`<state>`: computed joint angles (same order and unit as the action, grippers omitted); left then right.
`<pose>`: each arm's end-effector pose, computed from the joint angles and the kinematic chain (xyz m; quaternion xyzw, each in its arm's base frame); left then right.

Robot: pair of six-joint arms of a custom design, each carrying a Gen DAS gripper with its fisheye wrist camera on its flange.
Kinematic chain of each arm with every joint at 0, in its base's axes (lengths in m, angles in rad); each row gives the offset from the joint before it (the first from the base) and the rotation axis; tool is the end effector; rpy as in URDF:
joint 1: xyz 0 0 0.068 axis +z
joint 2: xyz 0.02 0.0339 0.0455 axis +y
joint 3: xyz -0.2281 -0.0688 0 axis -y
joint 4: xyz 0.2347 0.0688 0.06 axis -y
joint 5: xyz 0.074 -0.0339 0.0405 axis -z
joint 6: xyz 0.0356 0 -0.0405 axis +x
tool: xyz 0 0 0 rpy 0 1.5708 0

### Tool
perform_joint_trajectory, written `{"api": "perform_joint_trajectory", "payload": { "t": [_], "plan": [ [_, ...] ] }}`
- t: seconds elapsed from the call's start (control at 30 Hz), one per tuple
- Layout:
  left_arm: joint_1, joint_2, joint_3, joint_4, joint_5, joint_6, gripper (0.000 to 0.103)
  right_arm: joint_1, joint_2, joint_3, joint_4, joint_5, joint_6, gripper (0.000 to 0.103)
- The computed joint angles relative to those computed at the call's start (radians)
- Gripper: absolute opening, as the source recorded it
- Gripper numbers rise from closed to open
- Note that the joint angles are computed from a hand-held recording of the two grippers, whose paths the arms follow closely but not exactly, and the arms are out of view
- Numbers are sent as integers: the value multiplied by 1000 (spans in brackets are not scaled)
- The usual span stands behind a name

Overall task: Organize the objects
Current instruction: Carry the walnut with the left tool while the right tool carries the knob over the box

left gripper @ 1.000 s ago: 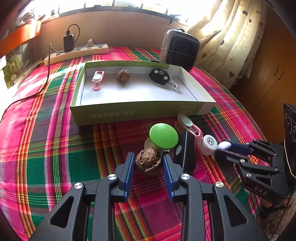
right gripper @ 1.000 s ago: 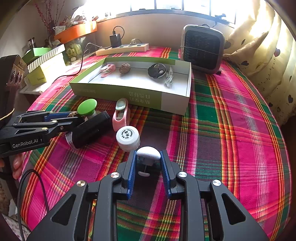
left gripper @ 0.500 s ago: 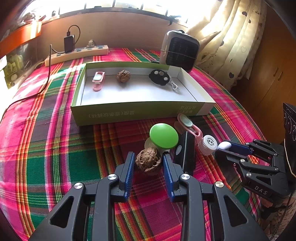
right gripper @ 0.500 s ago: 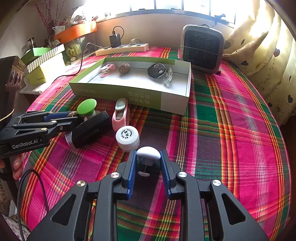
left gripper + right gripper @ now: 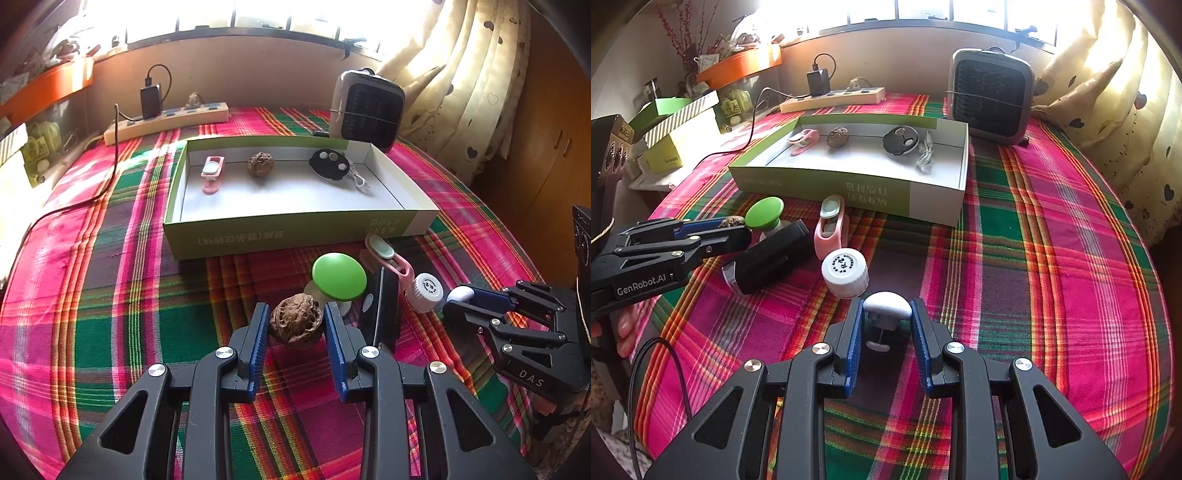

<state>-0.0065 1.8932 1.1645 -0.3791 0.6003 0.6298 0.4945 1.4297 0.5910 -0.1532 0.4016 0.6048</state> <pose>0.3534 -0.0224 0.1258 0.3553 0.8619 -0.2067 0.2969 0.2248 0.1054 0.1155 0.1086 0.9346 -0.0169 0.3383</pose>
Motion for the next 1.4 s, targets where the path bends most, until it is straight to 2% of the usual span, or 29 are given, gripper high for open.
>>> {"api": "perform_joint_trajectory", "payload": {
  "t": [0.53, 0.67, 0.83, 1.0, 1.4],
  "plan": [
    [22, -54, -12, 22, 5, -18, 28, 2, -97, -12, -29, 10, -9, 26],
    [23, -60, 9, 10, 14, -26, 28, -26, -139, 5, -33, -37, -46, 26],
    [19, -61, 44, 6, 18, -39, 28, -50, -151, 59, -48, -46, -105, 26],
    [10, -36, 98, -10, 12, -64, 28, -74, -121, 130, -60, -56, -159, 26],
    [-17, 43, 221, -13, -6, -104, 28, -173, 23, 322, -69, -155, -264, 26]
  ]
}}
